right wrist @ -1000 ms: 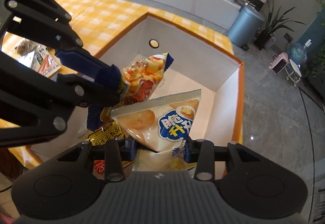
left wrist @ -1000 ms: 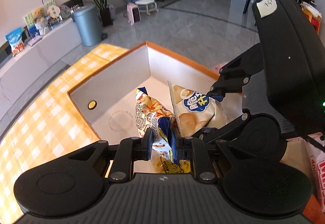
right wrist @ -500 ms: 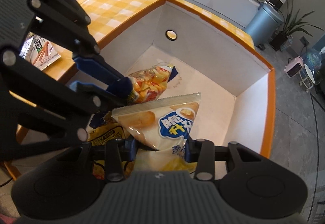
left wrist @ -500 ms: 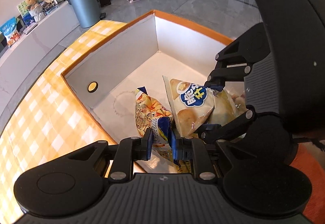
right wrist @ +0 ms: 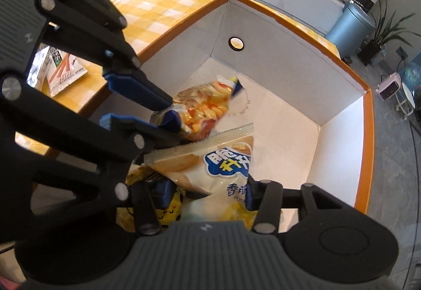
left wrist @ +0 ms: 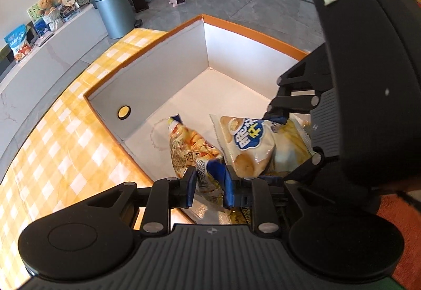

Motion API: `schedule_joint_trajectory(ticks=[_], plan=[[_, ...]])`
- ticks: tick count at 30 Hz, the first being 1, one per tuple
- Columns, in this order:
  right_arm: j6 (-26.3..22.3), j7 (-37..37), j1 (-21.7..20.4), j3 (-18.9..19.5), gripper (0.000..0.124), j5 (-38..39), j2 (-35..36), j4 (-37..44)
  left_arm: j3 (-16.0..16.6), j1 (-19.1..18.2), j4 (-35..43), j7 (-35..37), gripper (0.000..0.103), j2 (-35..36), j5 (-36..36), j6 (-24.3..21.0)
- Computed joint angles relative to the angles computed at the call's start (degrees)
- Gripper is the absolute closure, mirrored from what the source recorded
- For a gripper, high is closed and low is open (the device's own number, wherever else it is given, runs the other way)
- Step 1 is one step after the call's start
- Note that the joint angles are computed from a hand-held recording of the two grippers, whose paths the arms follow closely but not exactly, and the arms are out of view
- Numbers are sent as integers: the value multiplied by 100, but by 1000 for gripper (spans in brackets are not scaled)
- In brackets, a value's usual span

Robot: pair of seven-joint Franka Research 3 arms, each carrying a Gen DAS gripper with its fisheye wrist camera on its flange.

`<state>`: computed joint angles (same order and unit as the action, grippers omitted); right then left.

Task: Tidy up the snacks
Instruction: 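Lift both bags over the orange box and release them inside, then move both tools back over the remaining snacks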

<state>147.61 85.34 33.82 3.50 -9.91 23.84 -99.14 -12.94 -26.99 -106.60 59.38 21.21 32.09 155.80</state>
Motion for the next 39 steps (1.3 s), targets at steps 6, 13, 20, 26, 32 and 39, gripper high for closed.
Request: schedule_joint_trajectory(ticks=[6,13,20,26,32,39], plan=[[14,-7,29,-1,61,-74,-148,-163,60,-40,-205,-283,55,-222,172,129],[219,290,166,-107,46,-640,-457,-485,62,31,-648,-660,41,-600,329,524],[341,946,228,-145,42,-1187,-742,-715,71,21,-1053,-1311,37,-1036,844,776],[684,2135,341,-251,39,-2278,-1156,-1134,119,-15,-1398,-2600,36,-1475,1982,971],[1078,4410,441,-326,38,-4178,-1458,-1436,-90,136,-1671,-4749,35,-1936,3855,719],[1015,7342,491,-103,38,-6311,-1493,-1461,-475,378,-2209,-6496,35,-2514,4845,120]])
